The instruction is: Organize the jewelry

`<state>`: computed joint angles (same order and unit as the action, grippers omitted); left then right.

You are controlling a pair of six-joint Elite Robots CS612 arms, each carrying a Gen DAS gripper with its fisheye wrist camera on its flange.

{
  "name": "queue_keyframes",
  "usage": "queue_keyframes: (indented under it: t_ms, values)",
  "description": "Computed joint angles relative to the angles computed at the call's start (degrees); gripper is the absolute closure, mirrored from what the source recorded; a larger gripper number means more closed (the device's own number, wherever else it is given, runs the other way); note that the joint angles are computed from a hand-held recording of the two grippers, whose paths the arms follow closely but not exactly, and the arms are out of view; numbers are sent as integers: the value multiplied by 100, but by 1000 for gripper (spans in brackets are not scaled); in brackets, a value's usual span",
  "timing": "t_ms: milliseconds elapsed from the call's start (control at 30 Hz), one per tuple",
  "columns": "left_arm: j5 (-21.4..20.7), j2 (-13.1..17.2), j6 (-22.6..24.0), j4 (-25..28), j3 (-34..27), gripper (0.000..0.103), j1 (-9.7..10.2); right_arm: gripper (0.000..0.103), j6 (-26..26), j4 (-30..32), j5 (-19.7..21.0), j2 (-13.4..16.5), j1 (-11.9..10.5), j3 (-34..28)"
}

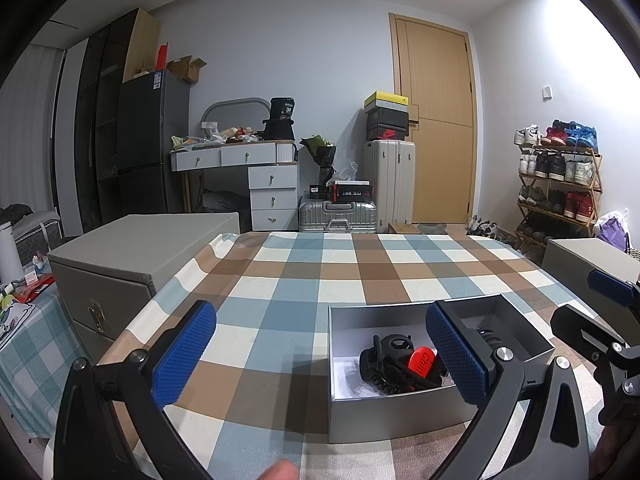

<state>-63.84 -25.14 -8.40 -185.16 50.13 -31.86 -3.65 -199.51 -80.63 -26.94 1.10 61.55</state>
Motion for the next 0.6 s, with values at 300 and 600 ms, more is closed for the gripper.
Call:
queue_keyframes:
  t_ms: [300, 600]
  values:
    - [1, -1, -2, 3, 0, 1, 0, 0, -1, 0, 2, -1, -1, 1]
    - [1, -1, -1, 4, -1, 1, -1, 0, 0, -2, 3, -3, -2, 6]
